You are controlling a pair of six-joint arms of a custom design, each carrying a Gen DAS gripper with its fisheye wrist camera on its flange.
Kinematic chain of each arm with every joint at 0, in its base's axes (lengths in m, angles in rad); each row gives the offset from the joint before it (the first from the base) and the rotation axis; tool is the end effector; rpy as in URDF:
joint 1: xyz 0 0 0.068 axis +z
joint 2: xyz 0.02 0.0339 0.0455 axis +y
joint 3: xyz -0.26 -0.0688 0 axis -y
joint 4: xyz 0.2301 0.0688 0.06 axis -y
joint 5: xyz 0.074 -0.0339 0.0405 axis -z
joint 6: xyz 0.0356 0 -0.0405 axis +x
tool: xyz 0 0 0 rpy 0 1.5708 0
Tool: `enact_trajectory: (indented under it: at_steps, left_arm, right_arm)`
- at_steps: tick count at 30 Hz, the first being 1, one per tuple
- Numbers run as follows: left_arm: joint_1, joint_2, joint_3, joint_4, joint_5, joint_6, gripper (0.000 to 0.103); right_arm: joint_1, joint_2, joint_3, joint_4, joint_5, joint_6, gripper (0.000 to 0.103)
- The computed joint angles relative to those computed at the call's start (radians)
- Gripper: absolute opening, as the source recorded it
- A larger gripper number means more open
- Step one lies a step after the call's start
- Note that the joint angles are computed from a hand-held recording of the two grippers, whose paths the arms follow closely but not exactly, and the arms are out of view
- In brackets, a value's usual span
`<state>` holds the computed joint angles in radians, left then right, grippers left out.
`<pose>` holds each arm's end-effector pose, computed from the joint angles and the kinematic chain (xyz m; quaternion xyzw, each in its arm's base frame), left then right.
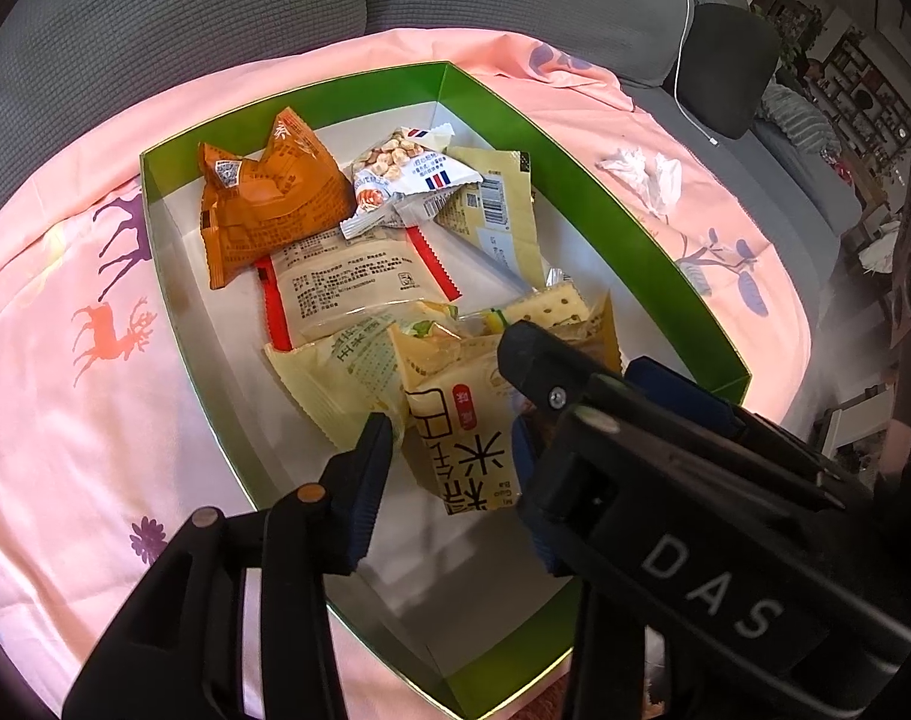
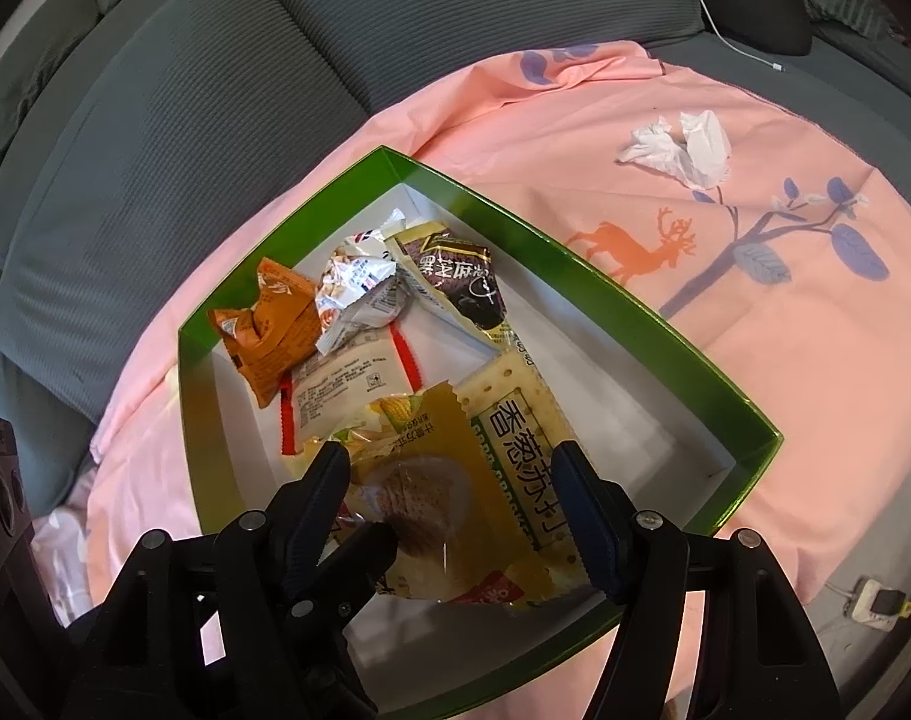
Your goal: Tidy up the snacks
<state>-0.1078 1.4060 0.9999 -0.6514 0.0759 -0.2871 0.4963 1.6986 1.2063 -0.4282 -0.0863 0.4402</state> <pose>0.2644 -0.0313 0.2388 -0.0769 0.9635 -0.0857 0.2415 0.3068 0.1696 0.2284 -0.0403 0.9460 0.1805 0.2663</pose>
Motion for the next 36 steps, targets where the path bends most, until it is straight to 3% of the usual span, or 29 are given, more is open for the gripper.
enact_trajectory:
  at_steps: [18,25,30,36]
  left_arm:
    - [-0.019,-0.032,-0.009,-0.011,-0.016,-0.040,0.047]
    - [-0.023,-0.098,-0.023,-0.027,-0.033,-0.049,0.057]
    - [-0.029,-0.168,-0.038,-0.043,-0.052,-0.048,0.071]
    - [-0.032,-0.269,-0.054,-0.063,-0.087,-0.037,0.077]
  right_arm:
    - [-0.014,-0.021,-0.021,0.023,-0.047,0.010,0.071]
    - [-0.008,-0.063,-0.051,0.049,-0.050,0.025,0.071]
    - [0.003,-0.113,-0.081,0.076,-0.032,0.031,0.077]
    - [0.020,-0.187,-0.120,0.105,-0.026,0.026,0.083]
